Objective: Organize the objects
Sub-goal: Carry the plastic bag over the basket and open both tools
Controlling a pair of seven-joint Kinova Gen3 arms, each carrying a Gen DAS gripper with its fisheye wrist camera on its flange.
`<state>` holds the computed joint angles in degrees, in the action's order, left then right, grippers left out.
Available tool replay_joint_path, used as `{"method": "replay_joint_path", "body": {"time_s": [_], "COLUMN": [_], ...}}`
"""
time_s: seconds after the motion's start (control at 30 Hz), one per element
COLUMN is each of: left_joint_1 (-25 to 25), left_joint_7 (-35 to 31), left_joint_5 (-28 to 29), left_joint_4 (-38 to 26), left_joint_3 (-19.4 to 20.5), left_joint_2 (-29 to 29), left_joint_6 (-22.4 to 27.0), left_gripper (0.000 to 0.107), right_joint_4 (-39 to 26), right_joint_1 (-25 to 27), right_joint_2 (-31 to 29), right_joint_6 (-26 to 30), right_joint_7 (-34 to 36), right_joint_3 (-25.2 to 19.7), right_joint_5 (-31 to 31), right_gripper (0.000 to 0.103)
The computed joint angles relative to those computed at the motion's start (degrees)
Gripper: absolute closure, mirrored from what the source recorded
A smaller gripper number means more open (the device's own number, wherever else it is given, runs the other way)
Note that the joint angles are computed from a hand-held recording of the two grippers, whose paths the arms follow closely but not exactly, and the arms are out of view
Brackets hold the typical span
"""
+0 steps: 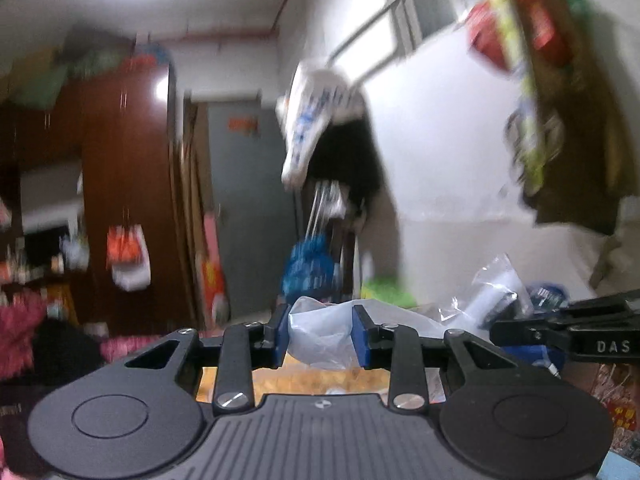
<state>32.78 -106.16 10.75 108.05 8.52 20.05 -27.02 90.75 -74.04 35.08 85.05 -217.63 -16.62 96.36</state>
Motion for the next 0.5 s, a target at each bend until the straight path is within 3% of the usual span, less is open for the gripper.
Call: {"method": "replay_joint_path", "body": {"time_s": [0.1,0.17,0.23,0.33,0.4,0.5], "left_joint_1": [-4.2,-3.3,-1.0,1.6,1.1,4.5], "left_joint_7": [-5.6,-5.3,-1.4,3.3,4.3,4.8], "left_joint_5": [5.4,6.6,4.5,2.0,0.8,1.0], "left_joint_4": [-6.5,-9.8,-12.3,-13.3,-14.2,-14.3], "left_joint_3": [4.0,1.5,-2.5,-6.4,-5.9,-9.6], "left_joint_2": [4.3,6.1,7.3,8.5,9.2,9.6], "left_joint_6": [7.0,11.7,15.8,17.1,18.4,18.4], "left_gripper": [0.072,0.072,0.072,0.071,0.071,0.062], "right_joint_4": [1.5,0.9,0.1,0.0,0.1,-0.6], "right_joint_1": [8.0,11.1,10.9,8.9,9.4,10.0], "right_joint_2": [-1.8,-1.7,-1.6,-1.3,-1.3,-1.7], "right_joint_6": [-7.0,-11.3,-15.9,-20.5,-21.8,-24.7], "right_joint_7": [-3.9,-4.5,-4.7,-5.8,-5.5,-4.7], "right_joint_3": [-3.9,-3.7,0.1,5.4,6.2,7.5], "right_joint_5": [-0.8,-2.8,-5.6,-8.4,-9.9,-13.7], "right_gripper": [0.094,0.094,0.094,0.094,0.094,0.094]}}
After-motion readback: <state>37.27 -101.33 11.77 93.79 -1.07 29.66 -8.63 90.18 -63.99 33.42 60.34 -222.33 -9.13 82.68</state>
